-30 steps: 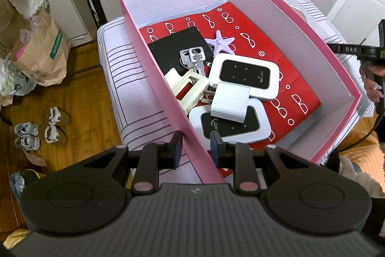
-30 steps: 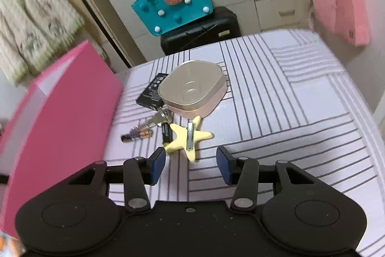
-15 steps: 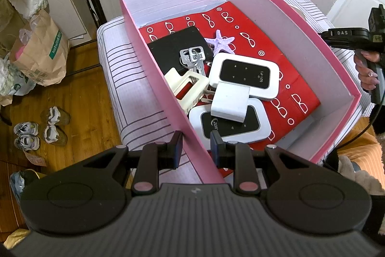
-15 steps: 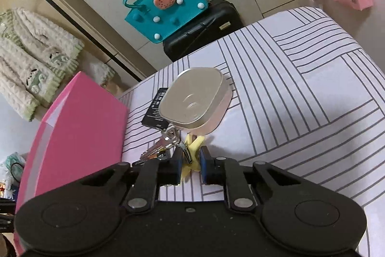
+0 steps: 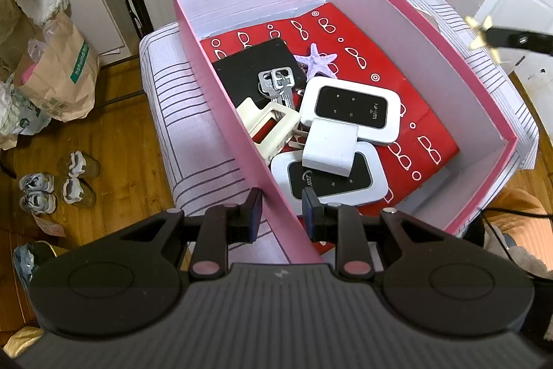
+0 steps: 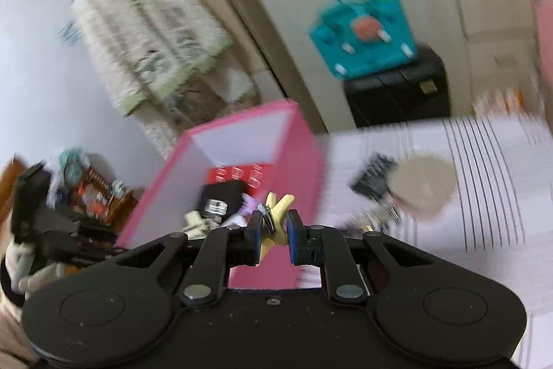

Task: Organize rigid objects
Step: 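Carry the yellow star keychain into the pink box and release it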

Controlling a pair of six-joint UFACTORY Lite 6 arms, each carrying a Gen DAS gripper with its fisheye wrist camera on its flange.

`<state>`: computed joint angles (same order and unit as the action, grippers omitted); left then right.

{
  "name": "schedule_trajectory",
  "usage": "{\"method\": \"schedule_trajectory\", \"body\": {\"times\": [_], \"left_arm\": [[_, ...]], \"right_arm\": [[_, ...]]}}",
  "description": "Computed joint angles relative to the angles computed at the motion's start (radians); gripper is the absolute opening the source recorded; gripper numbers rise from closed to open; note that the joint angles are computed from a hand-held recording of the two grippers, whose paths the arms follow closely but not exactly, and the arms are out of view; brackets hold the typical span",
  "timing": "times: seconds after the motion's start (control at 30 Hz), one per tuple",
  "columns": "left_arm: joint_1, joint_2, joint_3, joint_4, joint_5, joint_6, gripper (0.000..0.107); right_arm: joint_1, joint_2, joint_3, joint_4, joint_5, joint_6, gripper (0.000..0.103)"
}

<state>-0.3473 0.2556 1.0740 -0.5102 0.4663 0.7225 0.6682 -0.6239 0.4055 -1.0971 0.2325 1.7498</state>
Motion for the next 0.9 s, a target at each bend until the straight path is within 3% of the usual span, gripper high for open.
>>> {"method": "schedule_trajectory", "body": {"times": [0.2, 0.33, 0.47, 0.57, 0.7, 0.9], "left_arm": [[-0.008, -0.018, -0.016, 0.018, -0.012, -0.014, 0.023], [-0.001, -0.026, -0.015, 0.006, -0.001, -0.002, 0.023], [0.007, -0.035, -0.017, -0.002, 0.011, 0.010, 0.023], [0.008, -0.044, -0.018, 0.005, 0.021, 0.016, 0.024], [-0.001, -0.045, -0.019, 0.019, 0.012, 0.003, 0.023], [0.006, -0.048, -0.027, -0.003, 0.008, 0.020, 0.024]], "right_arm": [[0.073, 0.308, 0.269, 0.246, -0.017, -0.399, 0.018], [0.115, 0.575, 0.484, 0.363, 0.066, -0.653, 0.018], [0.131, 0.728, 0.606, 0.411, 0.111, -0.834, 0.018], [0.155, 0.787, 0.653, 0.331, 0.161, -0.827, 0.018], [0.219, 0.909, 0.748, 0.143, 0.307, -0.758, 0.018], [0.262, 1.019, 0.836, 0.153, 0.382, -0.843, 0.018]]}}
